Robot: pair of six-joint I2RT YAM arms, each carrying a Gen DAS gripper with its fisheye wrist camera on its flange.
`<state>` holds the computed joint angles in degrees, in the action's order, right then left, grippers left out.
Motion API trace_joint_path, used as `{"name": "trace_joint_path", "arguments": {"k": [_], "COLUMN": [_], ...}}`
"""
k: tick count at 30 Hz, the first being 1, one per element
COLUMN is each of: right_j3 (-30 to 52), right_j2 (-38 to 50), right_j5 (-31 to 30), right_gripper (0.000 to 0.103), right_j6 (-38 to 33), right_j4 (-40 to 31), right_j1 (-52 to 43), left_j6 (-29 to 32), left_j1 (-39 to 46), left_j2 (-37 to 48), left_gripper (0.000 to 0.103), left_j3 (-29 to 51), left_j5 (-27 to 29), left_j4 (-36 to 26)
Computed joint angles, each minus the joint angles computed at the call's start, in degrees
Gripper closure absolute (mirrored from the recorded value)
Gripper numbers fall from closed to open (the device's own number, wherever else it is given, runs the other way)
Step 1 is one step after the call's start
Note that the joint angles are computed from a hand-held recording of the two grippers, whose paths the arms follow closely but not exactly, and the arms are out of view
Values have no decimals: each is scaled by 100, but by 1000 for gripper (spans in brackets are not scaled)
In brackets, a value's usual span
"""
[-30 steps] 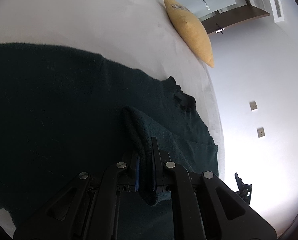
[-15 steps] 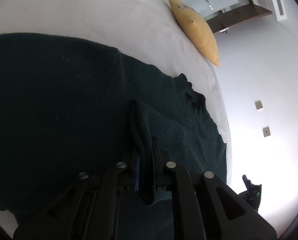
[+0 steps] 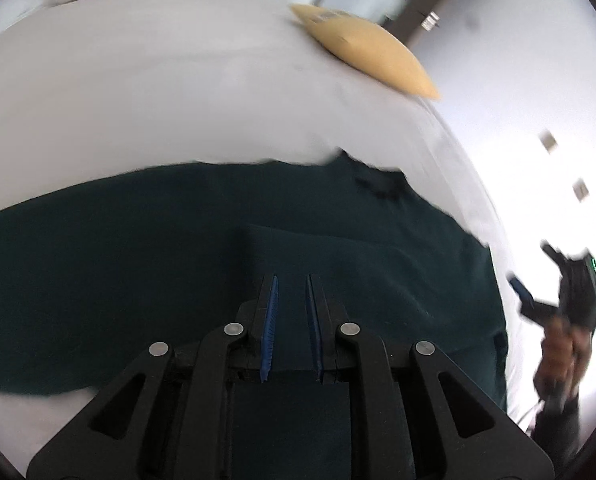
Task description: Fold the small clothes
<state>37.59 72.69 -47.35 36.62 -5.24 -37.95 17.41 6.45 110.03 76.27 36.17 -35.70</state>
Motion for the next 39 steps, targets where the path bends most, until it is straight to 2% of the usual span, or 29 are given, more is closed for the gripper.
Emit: {"name": "trace_joint_path", "arguments": {"k": [2,3,6,7,8,12,16,18,21,23,25,26,27,28,29,30,32,34,37,39], "right_j3": [306,384,605,663,614,176,-87,-164,-505,-611,-766,-951,-1122,-1379,-1509,-1658,-1799,-1949,-2103,-2171], "right_j2": [785,968,1638,1774,1749,1372,723,565,454,205,-504,-986,-1418,-2108,-2558,-3162,-3913,-4605,-5221,-5408], "right_j5": [-307,-248,-378,-271,-251,-834,-1049,-946,-1041,-845,-739,-986,-1210,-1451,-1538,-1563,-1399,-956,-48,545], "right_gripper": [26,26,29,41,46,46,38,38,39,39,36,35,33,32,30,30,30,30,30,30], "right_j6": [-150,-157,-318,-524,-647,-891,-1818,-2148,-2200,-1904,-1463,-1227,-938,-493,-253,65,526,1122,1892,2283], "right_j4": [223,243,261,19,-30,-231,-1486,-1824,-1490,-1422,-1558,-1506,-1397,-1296,-1326,-1397,-1536,-1584,-1528,-1412], "right_j1": [2,17,-65,-78,-106,-396,-477,-474,-621,-580,-635,-755,-796,-777,-731,-576,-159,565,1763,2512], "left_j6": [-19,-91,-162,-118,-94,-62,-180,-187,-213,35,257,326,365,236,53,-44,182,108,-451,-914], "left_j1": [-210,-279,-220,-205,-207,-239,-287,-181,78,526,1203,1544,1982,2495,2917,3358,3992,4506,5007,5169], "left_j2": [168,301,434,454,463,442,378,381,189,-5,-130,-115,-67,-65,-66,62,746,1558,2466,2873], "left_gripper": [89,89,89,89,89,89,89,89,89,89,82,63,26,14,7,7,7,7,8,8], "left_j3": [-52,-34,-172,-164,-154,-135,-194,-176,-237,-269,-271,-212,-124,-131,-163,-43,749,1658,2739,3238], "left_j5": [-151,-275,-112,-98,-105,-184,-158,-46,211,570,958,1139,1372,1627,1833,2028,2267,2442,2668,2873], "left_j4": [179,209,482,488,492,454,485,359,25,-334,-653,-818,-999,-958,-799,-785,-1531,-2193,-2659,-2713]}}
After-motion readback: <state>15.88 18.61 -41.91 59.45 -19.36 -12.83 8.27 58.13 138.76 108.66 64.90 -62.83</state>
